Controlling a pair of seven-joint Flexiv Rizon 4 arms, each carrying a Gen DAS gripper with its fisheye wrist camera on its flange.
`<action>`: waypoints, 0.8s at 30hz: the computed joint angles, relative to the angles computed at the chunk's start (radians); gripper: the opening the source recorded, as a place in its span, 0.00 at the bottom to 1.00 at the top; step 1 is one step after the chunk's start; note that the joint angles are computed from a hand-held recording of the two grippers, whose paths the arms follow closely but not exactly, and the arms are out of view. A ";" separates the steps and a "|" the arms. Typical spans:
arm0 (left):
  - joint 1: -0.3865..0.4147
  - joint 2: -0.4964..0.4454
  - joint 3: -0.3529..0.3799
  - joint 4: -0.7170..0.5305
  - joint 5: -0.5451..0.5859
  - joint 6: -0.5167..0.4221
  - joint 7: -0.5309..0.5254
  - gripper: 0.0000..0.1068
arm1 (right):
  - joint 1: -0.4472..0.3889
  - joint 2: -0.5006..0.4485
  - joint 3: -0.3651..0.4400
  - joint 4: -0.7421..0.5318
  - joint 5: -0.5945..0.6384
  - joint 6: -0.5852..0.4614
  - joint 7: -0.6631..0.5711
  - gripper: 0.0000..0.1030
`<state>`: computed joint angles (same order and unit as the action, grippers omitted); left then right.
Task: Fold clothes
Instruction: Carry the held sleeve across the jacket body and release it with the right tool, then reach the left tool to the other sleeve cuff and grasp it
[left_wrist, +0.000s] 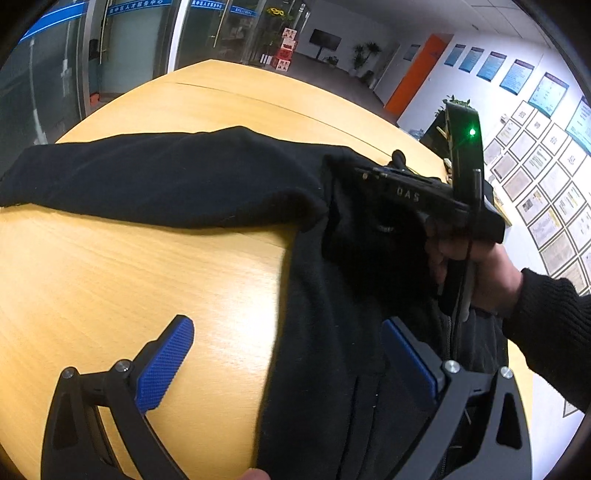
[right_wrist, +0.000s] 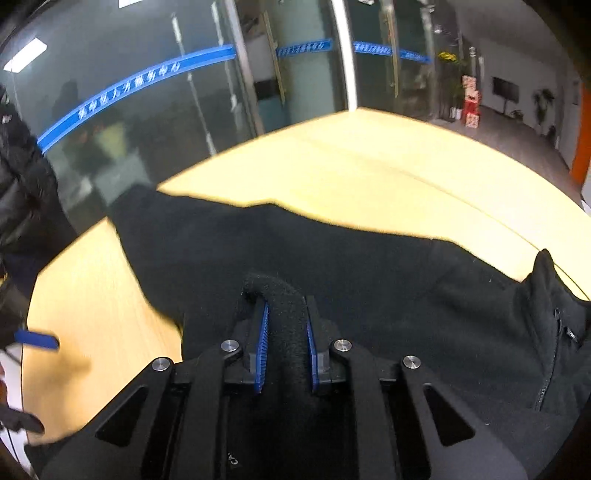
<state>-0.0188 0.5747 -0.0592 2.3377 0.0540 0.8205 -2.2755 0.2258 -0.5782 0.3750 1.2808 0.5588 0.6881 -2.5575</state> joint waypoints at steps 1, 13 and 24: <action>0.000 0.003 0.003 0.002 -0.001 -0.003 0.000 0.96 | 0.022 -0.009 -0.018 0.007 -0.029 0.010 0.020 0.23; -0.006 -0.020 0.007 -0.002 -0.016 0.011 0.017 0.96 | -0.147 0.069 -0.065 0.071 0.024 0.027 0.129 0.86; -0.016 -0.115 -0.021 -0.061 -0.010 0.061 -0.008 0.96 | -0.200 0.020 -0.056 0.091 -0.124 0.119 0.139 0.84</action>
<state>-0.0352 0.4593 -0.0799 2.2767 0.0443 0.8813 -2.2831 0.0256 -0.5580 0.3189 1.3721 0.4344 0.8072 -2.4186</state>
